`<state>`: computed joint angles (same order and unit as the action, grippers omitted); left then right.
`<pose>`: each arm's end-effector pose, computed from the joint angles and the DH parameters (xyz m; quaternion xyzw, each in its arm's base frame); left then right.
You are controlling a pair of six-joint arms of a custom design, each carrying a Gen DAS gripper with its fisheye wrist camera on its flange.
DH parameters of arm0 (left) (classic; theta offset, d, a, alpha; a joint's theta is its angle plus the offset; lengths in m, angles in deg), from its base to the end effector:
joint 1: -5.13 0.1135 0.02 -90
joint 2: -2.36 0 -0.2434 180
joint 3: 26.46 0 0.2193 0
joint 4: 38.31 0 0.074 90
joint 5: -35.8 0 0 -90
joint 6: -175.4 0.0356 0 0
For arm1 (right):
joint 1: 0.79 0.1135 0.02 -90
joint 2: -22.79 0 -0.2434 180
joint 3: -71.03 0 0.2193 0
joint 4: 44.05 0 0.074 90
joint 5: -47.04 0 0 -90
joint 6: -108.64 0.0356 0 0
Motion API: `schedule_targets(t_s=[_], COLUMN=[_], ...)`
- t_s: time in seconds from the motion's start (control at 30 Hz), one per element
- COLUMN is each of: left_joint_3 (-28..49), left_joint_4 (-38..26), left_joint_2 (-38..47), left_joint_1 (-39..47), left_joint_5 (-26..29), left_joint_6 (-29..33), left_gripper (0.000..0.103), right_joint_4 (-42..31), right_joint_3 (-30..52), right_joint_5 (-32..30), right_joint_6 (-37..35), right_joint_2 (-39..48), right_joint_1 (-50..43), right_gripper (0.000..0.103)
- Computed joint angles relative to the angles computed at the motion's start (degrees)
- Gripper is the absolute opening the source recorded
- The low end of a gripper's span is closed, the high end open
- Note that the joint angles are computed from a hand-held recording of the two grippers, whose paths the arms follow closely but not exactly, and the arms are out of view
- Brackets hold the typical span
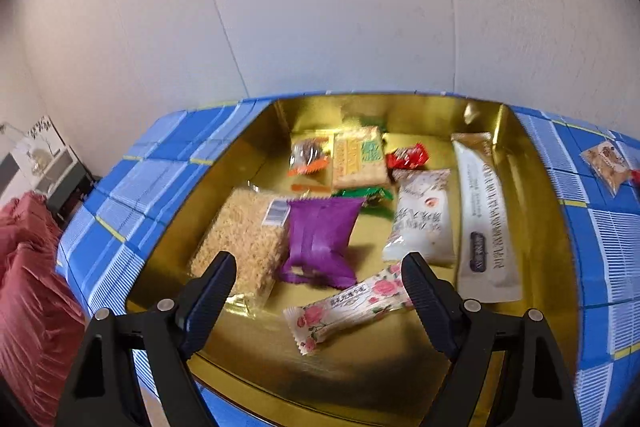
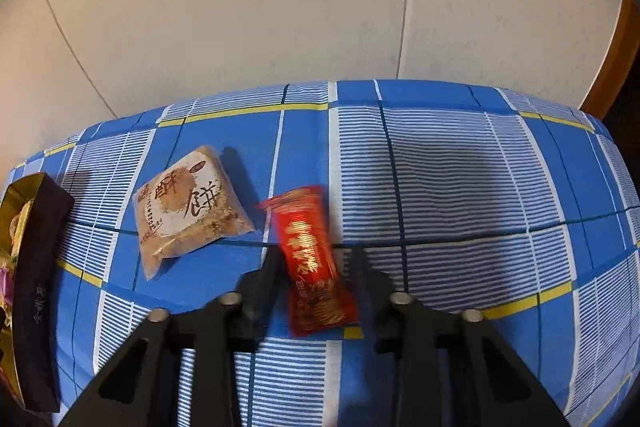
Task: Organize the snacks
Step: 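Move the right tool to the red candy bar and close on it, then grasp the round pastry packet with the left tool while the right tool holds the red candy bar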
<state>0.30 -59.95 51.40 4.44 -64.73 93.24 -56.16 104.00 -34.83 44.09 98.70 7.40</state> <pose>0.1420 0.0048 0.1386 0.0323 0.9165 0.1086 0.3837 0.1827 0.0212 0.1106 0.1638 0.9375 0.0220 0.3063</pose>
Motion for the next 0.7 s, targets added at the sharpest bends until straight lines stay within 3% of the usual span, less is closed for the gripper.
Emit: schedule_targets(t_s=[0.17, 0.4, 0.47, 0.7], left_joint_3=[3.13, 14.39, 18.49, 36.36], left_joint_4=[-6.53, -9.29, -7.64, -2.57], left_joint_2=[-4.56, 7.85, 13.6, 42.76], left_joint_1=[-14.5, -38.53, -42.58, -46.93], left_joint_5=[-8.8, -22.73, -22.07, -17.79], left_joint_6=[-3.6, -11.61, -11.62, -8.58], left_gripper=[0.087, 0.09, 0.102, 0.103], right_joint_4=[1.48, -0.1, -1.74, -1.13], right_joint_3=[-5.19, -7.88, -7.57, -7.95], right_joint_5=[1.91, 10.64, 11.51, 15.24], right_joint_6=[4.32, 9.37, 10.61, 14.07], right_joint_2=[-5.37, -8.54, -8.89, -7.44], right_joint_1=[2.54, 11.32, 12.59, 17.3], right_gripper=[0.027, 0.027, 0.027, 0.027])
